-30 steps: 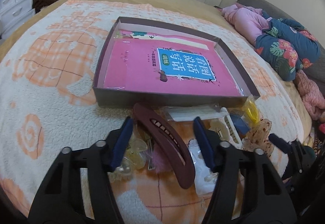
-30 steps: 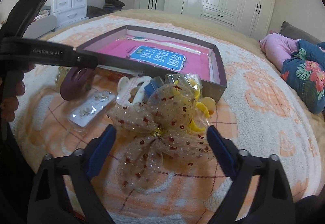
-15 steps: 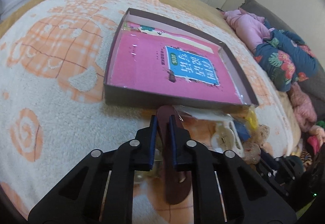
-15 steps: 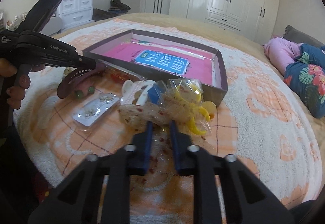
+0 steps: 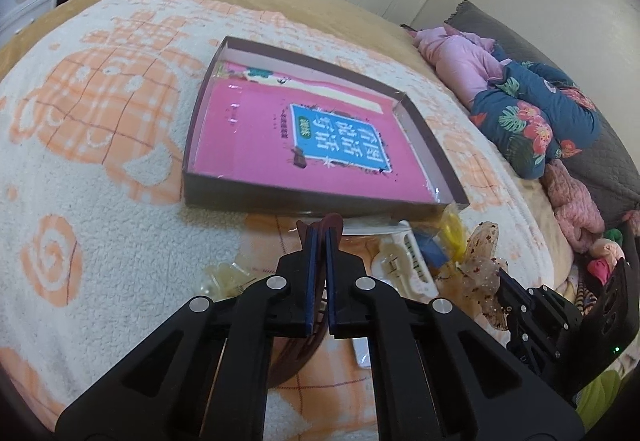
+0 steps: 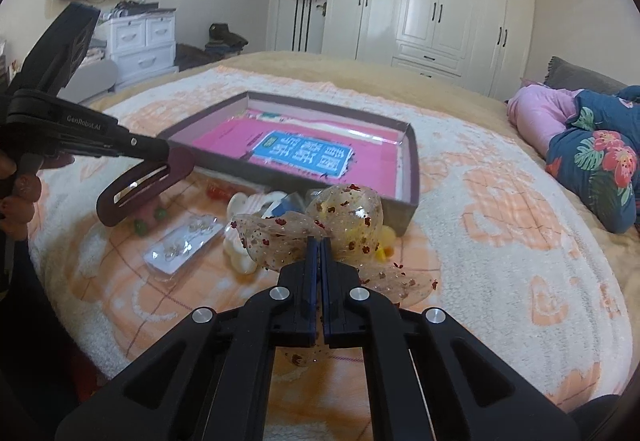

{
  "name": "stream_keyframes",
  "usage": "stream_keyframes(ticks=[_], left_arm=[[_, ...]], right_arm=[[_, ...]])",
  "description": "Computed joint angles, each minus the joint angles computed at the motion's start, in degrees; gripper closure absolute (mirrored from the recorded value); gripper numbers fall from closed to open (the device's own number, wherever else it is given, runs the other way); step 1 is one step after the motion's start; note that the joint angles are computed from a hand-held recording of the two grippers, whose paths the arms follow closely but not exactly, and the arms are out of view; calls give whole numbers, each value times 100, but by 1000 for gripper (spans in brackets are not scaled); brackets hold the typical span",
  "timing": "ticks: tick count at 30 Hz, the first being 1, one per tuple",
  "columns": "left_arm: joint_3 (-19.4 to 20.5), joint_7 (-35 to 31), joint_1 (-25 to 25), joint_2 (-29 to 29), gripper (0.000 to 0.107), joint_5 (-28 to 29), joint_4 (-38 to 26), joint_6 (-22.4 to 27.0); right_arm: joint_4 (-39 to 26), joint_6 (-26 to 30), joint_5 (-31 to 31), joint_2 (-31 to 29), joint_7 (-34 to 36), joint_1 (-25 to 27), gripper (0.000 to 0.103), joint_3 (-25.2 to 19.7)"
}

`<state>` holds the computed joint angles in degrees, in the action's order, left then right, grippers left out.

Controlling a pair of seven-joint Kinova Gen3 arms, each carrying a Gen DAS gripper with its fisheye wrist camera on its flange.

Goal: Organize jewelry
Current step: 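Carry the claw into the box with the left tool while the right tool places the dotted bow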

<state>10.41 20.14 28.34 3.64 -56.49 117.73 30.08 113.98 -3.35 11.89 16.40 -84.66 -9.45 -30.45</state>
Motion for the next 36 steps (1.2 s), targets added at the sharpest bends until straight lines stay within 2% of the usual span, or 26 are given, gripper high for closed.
stream_keyframes(ticks=[7, 17, 19, 26, 30, 32, 36], left_arm=[[29, -2, -32, -69, 107, -233, -111, 66], [-69, -199, -289, -62, 107, -376, -380, -12], [-110, -238, -347, -35, 107, -412, -461, -33], [-309, -223, -471, 146, 107, -491, -602, -178], [-481, -130, -443, 314, 107, -613, -659, -208], [-583, -52, -435, 396, 107, -685, -659, -266], [-785, 192, -409, 504, 107, -859, -582, -443]], right_arm=[[-149, -28, 155, 27, -230, 557, 101, -469], [-526, -41, 285, 128, -298, 470, 101, -326], [-655, -18, 267, 185, -273, 397, 101, -265], [-1201, 92, -15, 403, -114, -267, 101, 406], [-1692, 421, -166, 657, 110, -426, 101, 476], [-1955, 651, -247, 816, 322, -398, 101, 368], [-2288, 866, -468, 1010, 572, -707, 101, 621]])
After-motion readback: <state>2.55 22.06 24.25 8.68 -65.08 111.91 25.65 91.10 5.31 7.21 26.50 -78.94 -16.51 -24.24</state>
